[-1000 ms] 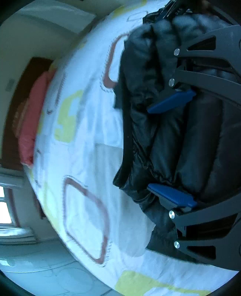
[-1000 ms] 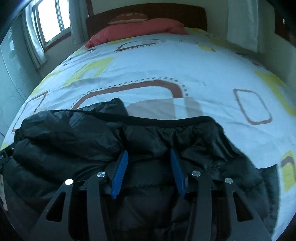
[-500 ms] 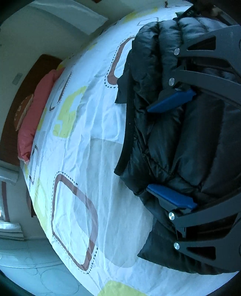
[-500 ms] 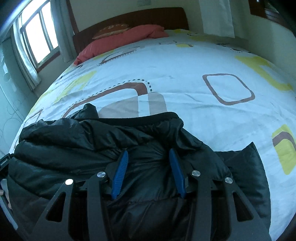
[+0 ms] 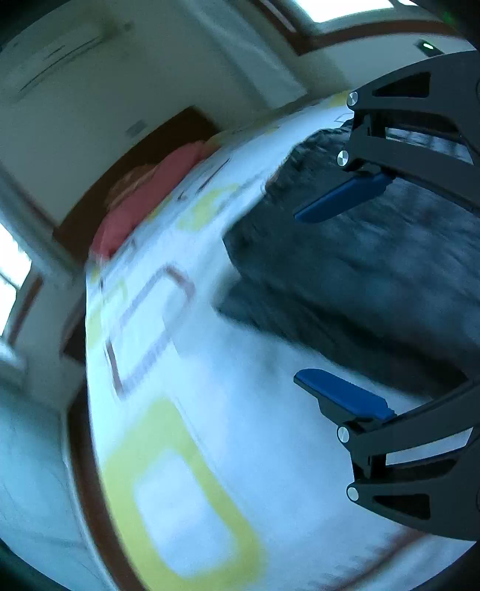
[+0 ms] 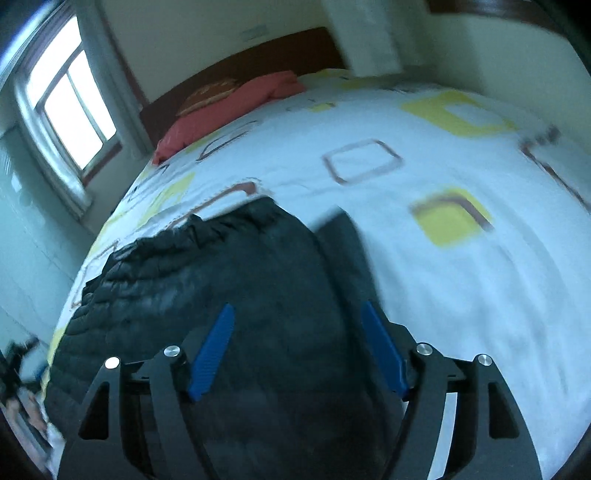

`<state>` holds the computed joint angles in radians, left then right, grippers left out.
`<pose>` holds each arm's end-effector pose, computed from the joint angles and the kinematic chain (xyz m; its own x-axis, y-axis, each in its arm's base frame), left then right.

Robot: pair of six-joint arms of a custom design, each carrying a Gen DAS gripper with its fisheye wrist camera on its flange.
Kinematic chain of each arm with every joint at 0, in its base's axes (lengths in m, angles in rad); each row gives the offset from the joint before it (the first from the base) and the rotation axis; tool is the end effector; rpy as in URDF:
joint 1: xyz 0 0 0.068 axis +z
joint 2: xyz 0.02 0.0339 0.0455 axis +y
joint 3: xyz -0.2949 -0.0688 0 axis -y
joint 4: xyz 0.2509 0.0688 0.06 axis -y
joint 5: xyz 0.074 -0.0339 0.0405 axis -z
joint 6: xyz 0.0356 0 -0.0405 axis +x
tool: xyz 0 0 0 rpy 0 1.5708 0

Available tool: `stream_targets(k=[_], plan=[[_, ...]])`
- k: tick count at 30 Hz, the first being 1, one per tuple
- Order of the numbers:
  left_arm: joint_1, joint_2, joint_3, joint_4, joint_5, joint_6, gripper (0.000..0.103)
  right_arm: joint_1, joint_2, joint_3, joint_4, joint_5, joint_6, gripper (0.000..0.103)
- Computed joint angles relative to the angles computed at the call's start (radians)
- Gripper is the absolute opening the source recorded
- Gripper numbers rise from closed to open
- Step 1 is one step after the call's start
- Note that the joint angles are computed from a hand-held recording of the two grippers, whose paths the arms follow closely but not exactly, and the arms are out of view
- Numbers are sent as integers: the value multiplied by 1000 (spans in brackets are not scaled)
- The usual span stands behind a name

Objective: Fold large clothes

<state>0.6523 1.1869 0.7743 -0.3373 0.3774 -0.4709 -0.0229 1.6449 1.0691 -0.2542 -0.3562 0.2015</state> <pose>0.2001 0.1364 0.2683 -0.3239 -0.7781 -0.5382 -0.5576 0.6165 -0.5558 0.3576 0.0042 0.2421 -0.7656 0.2052 -0.6097 -0.0618 0.9199 0.3872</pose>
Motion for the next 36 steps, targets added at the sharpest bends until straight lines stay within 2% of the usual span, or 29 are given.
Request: stream_targets(k=[2, 6, 7, 9, 13, 15, 16, 17, 19, 20, 21, 23, 27, 31, 34, 36], plan=[[81, -114, -106, -35, 71, -19, 81, -66, -64, -114, 21, -60, 20, 71], [195, -296, -268, -93, 233, -74, 84, -142, -101, -248, 54, -184, 89, 71], [205, -305, -289, -84, 267, -89, 89, -149, -94, -270, 67, -218, 112, 71], [222, -288, -328, -40, 361, -131, 91, -149, -82, -308, 124, -264, 175, 71], [169, -229, -356, 143, 366, -264, 92, -127, -48, -316, 216, -298, 277, 74], [126, -197, -362, 215, 297, -343, 92, -110, -25, -307, 261, -286, 324, 74], [109, -190, -360, 230, 261, -362, 88, -100, -21, -309, 285, -269, 338, 69], [73, -193, -353, 233, 193, -376, 72, -99, -14, -305, 286, -263, 337, 52], [26, -166, -333, 222, 131, -362, 49, -110, 10, -305, 310, -307, 369, 40], [18, -169, -338, 231, 119, -374, 42, -116, 5, -313, 318, -325, 367, 34], [8, -176, -336, 224, 105, -370, 39, -121, -3, -317, 321, -336, 361, 31], [-20, -202, -317, 182, 63, -337, 30, -128, -29, -324, 311, -345, 337, 24], [3, -282, -298, 62, 79, -296, 26, -154, -90, -342, 257, -364, 287, 22], [95, -401, -303, -96, 157, -213, 25, -208, -165, -373, 159, -399, 207, 21], [214, -506, -309, -257, 243, -108, 25, -257, -210, -392, 75, -432, 134, 21], [330, -576, -305, -404, 319, 10, 25, -297, -243, -411, 15, -454, 76, 21]])
